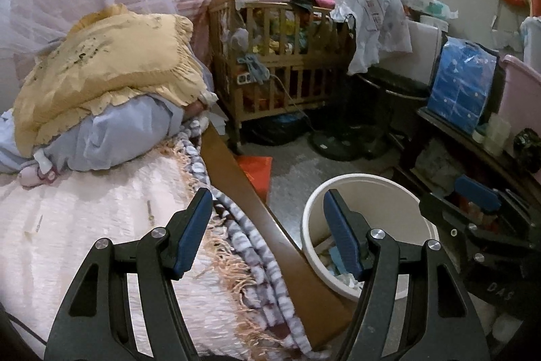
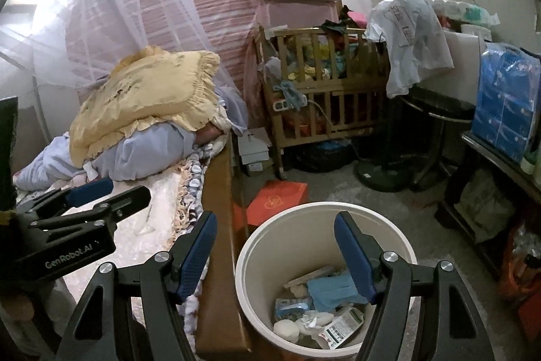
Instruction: Collect trash
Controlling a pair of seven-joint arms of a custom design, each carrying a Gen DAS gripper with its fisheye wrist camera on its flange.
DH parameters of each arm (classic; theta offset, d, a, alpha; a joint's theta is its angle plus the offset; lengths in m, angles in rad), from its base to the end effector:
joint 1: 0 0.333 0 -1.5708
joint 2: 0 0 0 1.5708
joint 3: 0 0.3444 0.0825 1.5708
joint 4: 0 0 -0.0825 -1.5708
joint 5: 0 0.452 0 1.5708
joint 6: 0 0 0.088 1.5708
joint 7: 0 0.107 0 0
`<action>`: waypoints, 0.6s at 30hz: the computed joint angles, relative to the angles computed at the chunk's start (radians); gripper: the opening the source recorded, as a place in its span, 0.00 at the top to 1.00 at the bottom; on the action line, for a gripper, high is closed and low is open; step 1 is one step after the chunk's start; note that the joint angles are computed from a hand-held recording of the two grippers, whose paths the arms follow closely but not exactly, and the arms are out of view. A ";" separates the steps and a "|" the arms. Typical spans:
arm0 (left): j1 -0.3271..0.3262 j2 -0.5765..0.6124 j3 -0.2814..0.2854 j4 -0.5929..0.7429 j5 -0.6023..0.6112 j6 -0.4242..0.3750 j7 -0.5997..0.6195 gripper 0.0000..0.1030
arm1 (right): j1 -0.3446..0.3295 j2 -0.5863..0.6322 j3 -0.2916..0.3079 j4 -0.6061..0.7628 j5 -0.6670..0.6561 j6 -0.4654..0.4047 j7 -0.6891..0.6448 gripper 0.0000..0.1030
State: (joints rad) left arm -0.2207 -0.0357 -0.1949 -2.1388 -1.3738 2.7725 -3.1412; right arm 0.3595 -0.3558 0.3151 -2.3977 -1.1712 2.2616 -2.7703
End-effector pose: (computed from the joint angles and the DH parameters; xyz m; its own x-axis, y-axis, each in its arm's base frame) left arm 0.5834 -0.2118 0.4623 -0.7385 -0.6739 0.0194 -0.3742 0.3858 -0.8433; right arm 0.4147 0.3079 0.4755 -0.4558 -0.8822 -0.1184 -0.3850 0.3153 -0.8674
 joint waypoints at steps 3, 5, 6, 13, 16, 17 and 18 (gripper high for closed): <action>0.004 -0.003 0.004 0.002 -0.013 -0.005 0.008 0.35 | 0.004 0.005 0.003 0.008 0.004 -0.011 -0.008 0.31; 0.005 -0.007 0.005 0.001 -0.032 0.002 0.026 0.35 | 0.005 0.008 0.004 0.012 0.002 -0.017 -0.006 0.30; 0.005 -0.010 0.005 -0.001 -0.040 0.005 0.031 0.35 | 0.006 0.008 0.005 0.014 0.000 -0.019 -0.004 0.30; 0.004 -0.017 0.008 -0.001 -0.078 0.015 0.059 0.35 | 0.013 0.016 0.005 0.026 -0.003 -0.037 -0.018 0.29; 0.004 -0.018 0.008 -0.002 -0.085 0.019 0.061 0.35 | 0.017 0.015 0.006 0.029 -0.003 -0.049 -0.024 0.29; 0.004 -0.018 0.008 -0.002 -0.084 0.019 0.062 0.35 | 0.018 0.015 0.005 0.028 -0.004 -0.049 -0.024 0.29; 0.004 -0.017 0.008 -0.002 -0.083 0.019 0.062 0.35 | 0.018 0.015 0.004 0.028 -0.003 -0.049 -0.024 0.29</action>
State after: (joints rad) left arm -0.2164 -0.0529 -0.1866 -2.1404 -1.4572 2.7913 -3.0789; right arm 0.3778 -0.3406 0.3187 -2.3697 -1.1743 2.2124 -2.7942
